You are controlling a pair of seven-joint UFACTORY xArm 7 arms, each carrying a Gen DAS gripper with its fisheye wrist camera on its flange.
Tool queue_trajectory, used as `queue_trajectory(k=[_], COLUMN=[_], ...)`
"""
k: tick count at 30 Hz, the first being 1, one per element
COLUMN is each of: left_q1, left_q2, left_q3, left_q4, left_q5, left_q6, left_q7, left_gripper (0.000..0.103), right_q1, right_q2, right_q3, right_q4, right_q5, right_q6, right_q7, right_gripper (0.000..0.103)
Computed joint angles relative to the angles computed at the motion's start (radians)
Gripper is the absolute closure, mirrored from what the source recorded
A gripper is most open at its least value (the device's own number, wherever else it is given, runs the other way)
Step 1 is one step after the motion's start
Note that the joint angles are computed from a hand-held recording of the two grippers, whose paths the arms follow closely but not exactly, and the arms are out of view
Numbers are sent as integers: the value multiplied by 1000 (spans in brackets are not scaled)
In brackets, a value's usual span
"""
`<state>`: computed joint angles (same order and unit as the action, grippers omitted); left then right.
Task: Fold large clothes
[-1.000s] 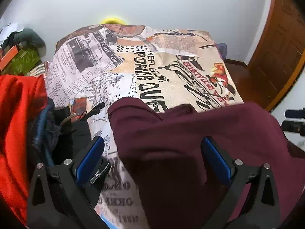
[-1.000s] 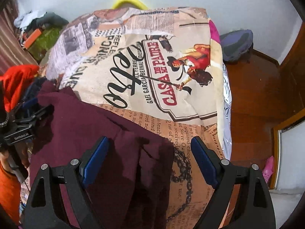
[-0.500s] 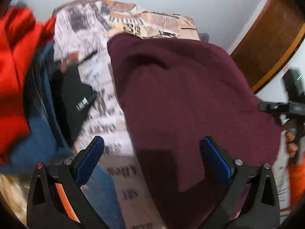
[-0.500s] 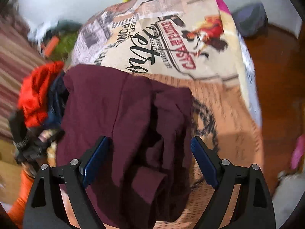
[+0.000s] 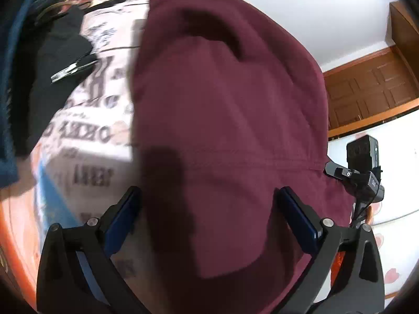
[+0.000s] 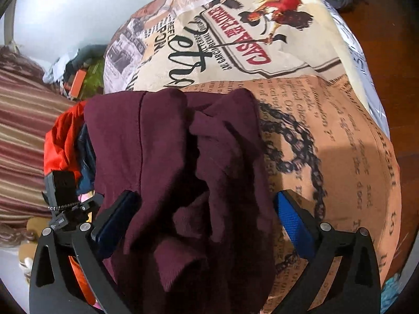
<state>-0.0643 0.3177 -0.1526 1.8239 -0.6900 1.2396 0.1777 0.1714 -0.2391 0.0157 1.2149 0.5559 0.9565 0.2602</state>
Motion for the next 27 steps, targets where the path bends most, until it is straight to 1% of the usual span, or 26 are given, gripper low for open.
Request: queue_trajectory(k=[3,5,6,8,9,10,11,12,13,14,15,16,17,18,19,20,21,22,25,27], left_q1=[-9,-7,-7,-8,-5,-4,-1,8,14,18,20,20,19,16,15,13,16,16,18,29], left_q2=[24,23,13,5,0,-4,1,5,1,-3,-15,-25,-43,-58,-67,-83,-100,-114,-146,-164], left_q3=[-6,-9,-10,-9,-6,-4,-2,-1,-1,-1,1,2,3,5,8,10,14,17,33,48], left_q4=[31,28,18,12,12,12,23,37,39,40,37,35,29,25,25,24,24,22,32,47], left_q5=[6,0,-2,2,5,7,6,-2,-10,-14,-15,-13,-9,-6,-3,-3,-11,-16,-26,-40], left_q6=[-1,1,0,-3,0,1,5,17,24,29,31,33,32,30,32,35,42,49,70,86], left_q7=[-9,-17,-16,-11,-2,2,5,9,14,19,25,33,47,56,63,69,78,83,81,87], left_gripper=[0,1,2,10,13,19,26,30,39,45,47,52,58,61,65,68,70,72,75,75], right_q1=[3,-1,-4,-8,-9,-9,-7,-7,-6,-4,-3,-1,1,4,8,13,19,25,40,51], right_q2=[47,63,61,49,43,33,20,17,13,7,0,-6,-18,-23,-31,-41,-49,-57,-70,-76], right_q3=[-1,3,1,2,5,9,13,17,23,27,32,37,42,44,46,47,49,53,82,102], right_q4=[59,76,72,53,49,41,30,33,35,36,36,40,41,45,49,51,57,65,100,127], right_q5=[-5,-7,1,16,13,5,-2,-15,-35,-53,-75,-97,-117,-129,-141,-145,-150,-156,-212,-252], right_q6=[45,52,53,40,36,26,17,15,13,11,12,18,26,29,38,44,51,59,80,87], right_q7=[-22,-28,-34,-40,-40,-35,-31,-19,-5,6,18,33,48,61,70,75,81,90,128,154], right_gripper=[0,0,0,0,3,9,12,17,22,25,31,37,41,49,54,58,63,66,71,72])
